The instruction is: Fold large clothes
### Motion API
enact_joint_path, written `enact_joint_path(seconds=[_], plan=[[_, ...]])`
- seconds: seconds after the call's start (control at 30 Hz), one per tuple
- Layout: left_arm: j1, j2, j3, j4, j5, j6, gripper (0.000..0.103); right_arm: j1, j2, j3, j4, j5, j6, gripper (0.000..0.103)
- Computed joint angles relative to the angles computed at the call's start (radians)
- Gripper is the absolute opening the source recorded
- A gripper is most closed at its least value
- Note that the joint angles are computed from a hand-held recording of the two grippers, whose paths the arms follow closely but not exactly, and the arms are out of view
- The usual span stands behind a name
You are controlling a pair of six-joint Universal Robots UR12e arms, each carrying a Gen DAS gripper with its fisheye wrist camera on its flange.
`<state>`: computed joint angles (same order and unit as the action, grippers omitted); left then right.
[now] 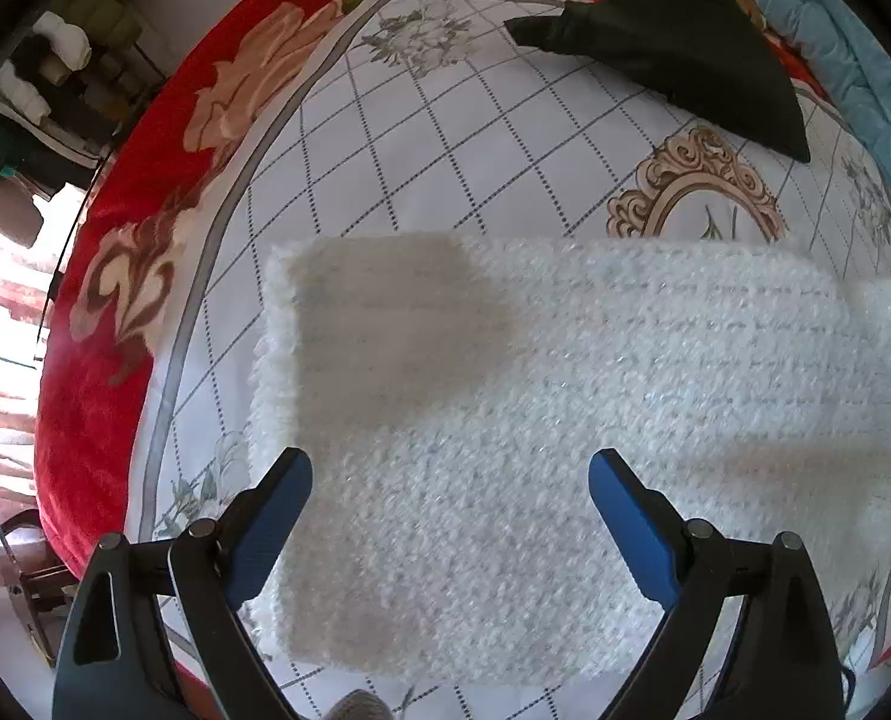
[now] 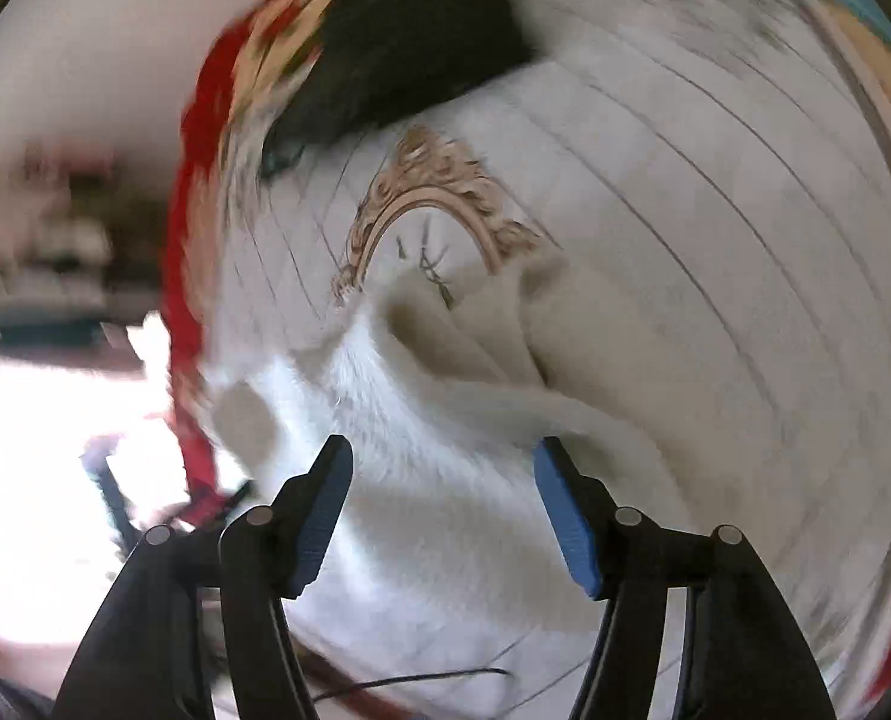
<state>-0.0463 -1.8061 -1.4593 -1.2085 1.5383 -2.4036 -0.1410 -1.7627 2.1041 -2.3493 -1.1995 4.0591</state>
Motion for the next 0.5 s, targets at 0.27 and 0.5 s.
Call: enact_joint_path(seconds=[0.27, 0.5], plan=[[0.001, -0.001, -0.018, 0.001, 0.038, 0.017, 0.094, -0.027, 0.054, -0.039, -0.167, -0.066, 0.029, 0.001], [0.023, -0.008, -0.002, 0.002, 0.046, -0.011, 0.094, -0.026, 0.028, -0.079, 0.132, 0.010, -0.160, 0.082]])
